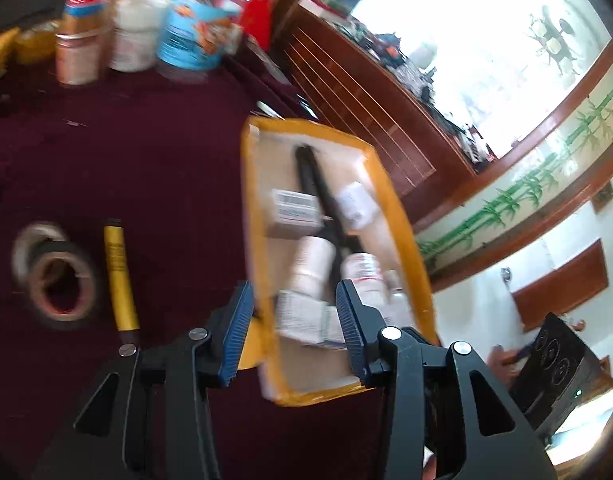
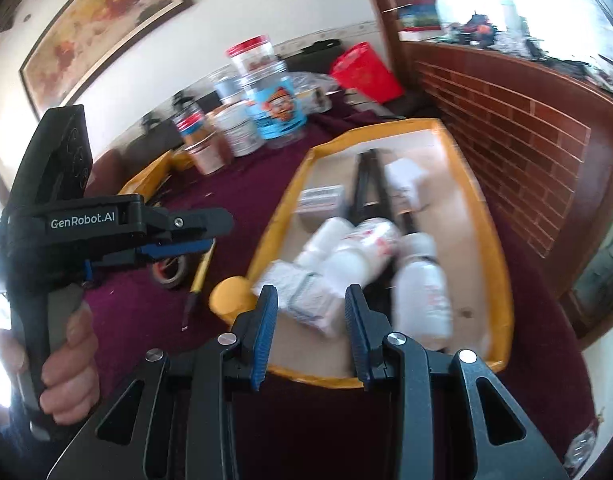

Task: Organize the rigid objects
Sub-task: 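Open both grippers to release the bottles into the tray, then grasp the yellow pen with the right gripper while the left moves toward the tape rolls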

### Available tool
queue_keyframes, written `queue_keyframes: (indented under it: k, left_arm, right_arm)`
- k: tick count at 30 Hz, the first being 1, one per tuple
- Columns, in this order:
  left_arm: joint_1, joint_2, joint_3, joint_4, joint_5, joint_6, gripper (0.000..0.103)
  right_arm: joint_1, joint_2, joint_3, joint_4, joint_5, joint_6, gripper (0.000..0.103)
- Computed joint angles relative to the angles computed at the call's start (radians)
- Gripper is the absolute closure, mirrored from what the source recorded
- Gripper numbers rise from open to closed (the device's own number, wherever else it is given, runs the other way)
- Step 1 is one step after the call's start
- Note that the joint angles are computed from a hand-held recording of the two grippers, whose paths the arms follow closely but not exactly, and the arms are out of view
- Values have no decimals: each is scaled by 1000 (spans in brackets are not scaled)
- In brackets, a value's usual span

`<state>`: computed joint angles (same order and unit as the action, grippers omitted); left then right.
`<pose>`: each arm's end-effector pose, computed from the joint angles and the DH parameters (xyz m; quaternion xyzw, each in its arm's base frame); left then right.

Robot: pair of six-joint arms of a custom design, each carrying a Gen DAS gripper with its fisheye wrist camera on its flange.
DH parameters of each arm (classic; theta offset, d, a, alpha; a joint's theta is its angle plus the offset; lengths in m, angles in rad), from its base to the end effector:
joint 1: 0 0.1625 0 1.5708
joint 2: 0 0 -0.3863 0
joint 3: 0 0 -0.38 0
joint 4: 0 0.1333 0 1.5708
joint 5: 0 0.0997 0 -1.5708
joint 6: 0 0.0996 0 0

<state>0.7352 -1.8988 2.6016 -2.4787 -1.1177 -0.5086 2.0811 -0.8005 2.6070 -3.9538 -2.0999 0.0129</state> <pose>-0.0900 -0.3199 0.2152 0.1351 0.9601 -0.2172 0.1127 0.2242 -0.2306 0.0525 0.1557 -0.9152 0.3299 0.1712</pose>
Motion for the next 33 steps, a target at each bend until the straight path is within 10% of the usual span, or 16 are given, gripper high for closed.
queue_keyframes:
  k: [16,22,33]
  left_arm:
    - [169,-232,-10,159,217,60,38]
    - [245,-107,-15,74,242,74,32]
    - [106,167,68,-59,559,67,22]
  right_arm:
    - [75,100,-87,164,22,49,67]
    - [77,132,-110,169,20,50,63]
    - [61,143,-113,151,41,36,63]
